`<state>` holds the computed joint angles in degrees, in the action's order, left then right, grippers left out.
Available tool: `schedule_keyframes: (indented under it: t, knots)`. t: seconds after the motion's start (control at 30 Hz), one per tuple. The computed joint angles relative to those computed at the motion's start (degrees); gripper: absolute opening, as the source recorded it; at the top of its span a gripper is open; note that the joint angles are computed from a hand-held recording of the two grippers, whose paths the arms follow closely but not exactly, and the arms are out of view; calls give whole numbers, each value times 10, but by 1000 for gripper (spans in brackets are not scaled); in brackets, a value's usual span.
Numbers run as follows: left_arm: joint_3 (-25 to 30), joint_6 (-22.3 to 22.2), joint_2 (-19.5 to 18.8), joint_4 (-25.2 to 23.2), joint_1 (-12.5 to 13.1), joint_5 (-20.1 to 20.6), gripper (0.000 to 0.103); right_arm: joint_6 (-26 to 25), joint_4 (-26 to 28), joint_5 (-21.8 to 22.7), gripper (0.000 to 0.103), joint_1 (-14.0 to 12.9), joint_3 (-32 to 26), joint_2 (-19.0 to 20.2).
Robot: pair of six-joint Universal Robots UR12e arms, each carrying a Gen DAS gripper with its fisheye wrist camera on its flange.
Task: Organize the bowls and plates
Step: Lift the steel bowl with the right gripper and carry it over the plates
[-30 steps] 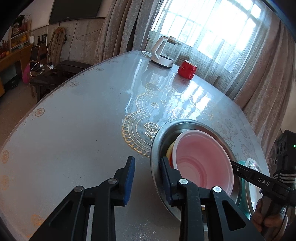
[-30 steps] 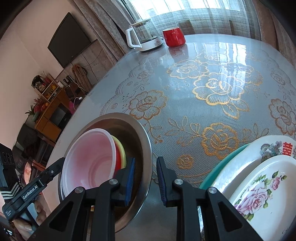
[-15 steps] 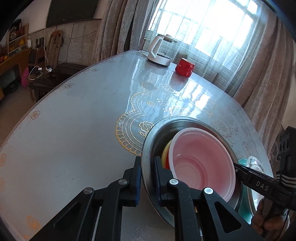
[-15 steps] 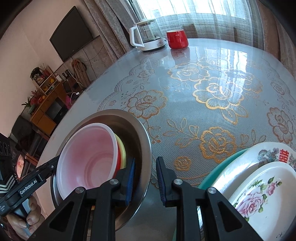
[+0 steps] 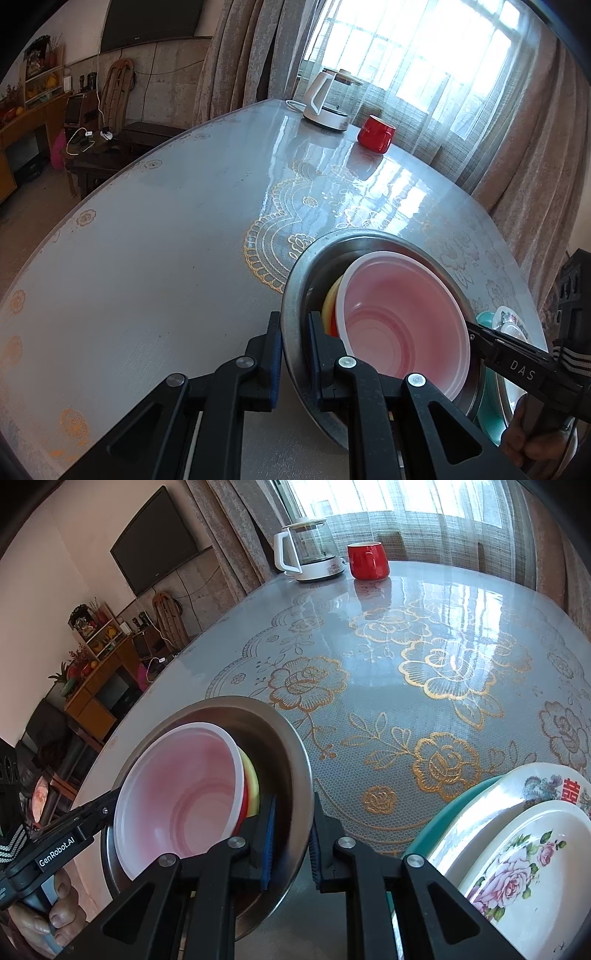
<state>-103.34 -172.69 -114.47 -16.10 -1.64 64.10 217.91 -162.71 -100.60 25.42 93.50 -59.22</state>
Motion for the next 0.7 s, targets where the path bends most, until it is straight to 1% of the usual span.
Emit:
schedule_keyframes:
  t: [0.33,0.7]
  knots:
    - [-17,1,14,19,5,0,13,1,-15,11,16,0,6,-4]
    - [-37,8,35,36,8,-28,13,18,-55,12,16,2,31,-23]
